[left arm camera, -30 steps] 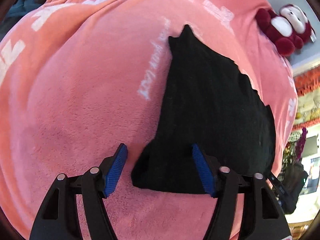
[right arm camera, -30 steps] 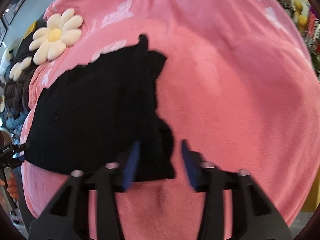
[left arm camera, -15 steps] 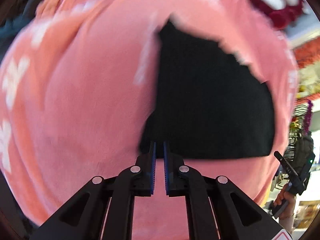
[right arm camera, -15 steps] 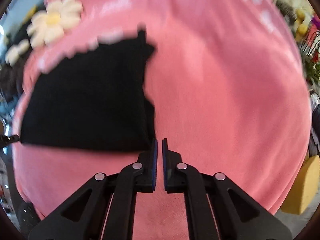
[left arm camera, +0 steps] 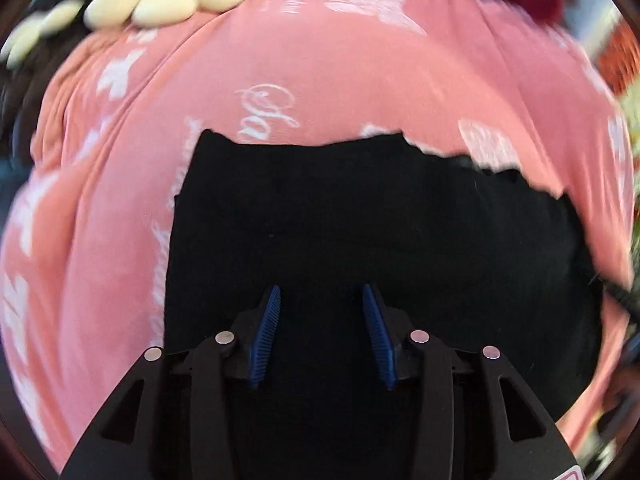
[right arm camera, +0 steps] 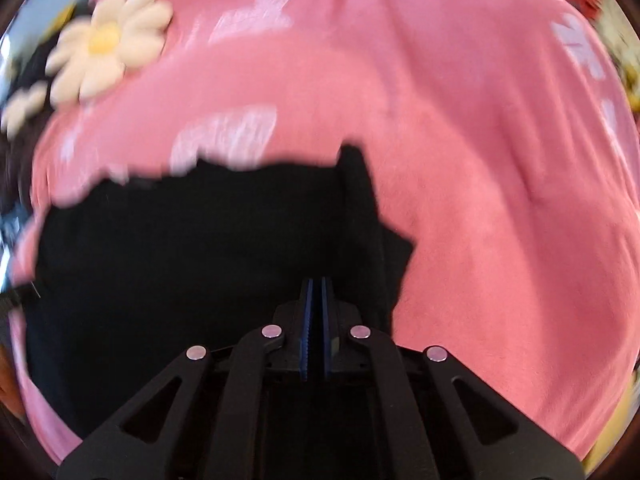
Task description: Fold small clothes
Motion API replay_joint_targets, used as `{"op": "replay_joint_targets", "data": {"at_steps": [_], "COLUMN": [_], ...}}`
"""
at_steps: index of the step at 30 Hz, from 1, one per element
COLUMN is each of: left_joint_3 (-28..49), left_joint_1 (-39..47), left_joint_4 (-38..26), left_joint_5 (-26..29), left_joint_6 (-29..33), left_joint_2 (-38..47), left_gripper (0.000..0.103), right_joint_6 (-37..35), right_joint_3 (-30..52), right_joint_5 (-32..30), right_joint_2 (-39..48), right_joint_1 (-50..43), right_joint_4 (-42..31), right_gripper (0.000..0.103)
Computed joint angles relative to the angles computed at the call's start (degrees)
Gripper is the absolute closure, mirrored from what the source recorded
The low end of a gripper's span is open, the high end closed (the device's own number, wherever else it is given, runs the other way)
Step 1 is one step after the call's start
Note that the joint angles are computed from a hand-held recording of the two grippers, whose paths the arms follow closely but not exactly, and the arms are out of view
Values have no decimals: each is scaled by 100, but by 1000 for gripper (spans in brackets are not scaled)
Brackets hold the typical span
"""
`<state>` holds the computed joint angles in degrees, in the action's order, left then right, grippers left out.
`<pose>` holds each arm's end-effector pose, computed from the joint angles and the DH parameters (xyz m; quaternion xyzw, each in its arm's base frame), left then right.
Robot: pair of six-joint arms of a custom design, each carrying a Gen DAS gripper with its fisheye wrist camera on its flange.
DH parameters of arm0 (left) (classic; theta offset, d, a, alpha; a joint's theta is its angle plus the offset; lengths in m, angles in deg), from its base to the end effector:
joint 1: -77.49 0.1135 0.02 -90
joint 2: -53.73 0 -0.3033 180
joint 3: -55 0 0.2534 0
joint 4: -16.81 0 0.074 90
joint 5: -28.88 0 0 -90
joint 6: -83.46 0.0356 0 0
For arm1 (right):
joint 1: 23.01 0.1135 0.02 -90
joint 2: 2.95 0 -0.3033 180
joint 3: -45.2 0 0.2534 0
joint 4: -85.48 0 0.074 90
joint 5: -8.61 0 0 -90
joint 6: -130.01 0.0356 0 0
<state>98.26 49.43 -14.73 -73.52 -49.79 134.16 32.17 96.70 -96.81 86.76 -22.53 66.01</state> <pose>0.1898 -0.0925 0.1581 -0.1489 0.9658 -0.0208 0.2111 0.2754 0.0118 0.1685 -0.1063 0.9466 0.1109 0.2835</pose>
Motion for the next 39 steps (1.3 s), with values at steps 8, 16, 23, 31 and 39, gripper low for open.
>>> {"op": "replay_joint_targets", "data": {"at_steps": [8, 16, 23, 31, 39], "left_joint_3": [-28, 57, 264, 79, -847], "left_joint_1": [-408, -400, -212, 118, -445], "left_joint_4": [28, -213, -329, -47, -543], "left_joint_5": [-426, -373, -255, -66, 167], "left_joint_6": [-69, -151, -241, -20, -843], "left_joint_2": [122, 109, 203, 118, -2102], "left_gripper": [58, 58, 57, 50, 50], "right_joint_6": [209, 425, 45, -193, -644], "right_joint_3": [126, 199, 544, 543, -1274], "right_joint_5": [215, 108, 820, 1240, -168], "right_joint_2": [240, 174, 1218, 1300, -865], "right_joint_1": [208, 452, 1024, 470, -1242], "right_joint_4": [0, -209, 248, 366, 159], "right_gripper": [96, 94, 99, 97, 84]}}
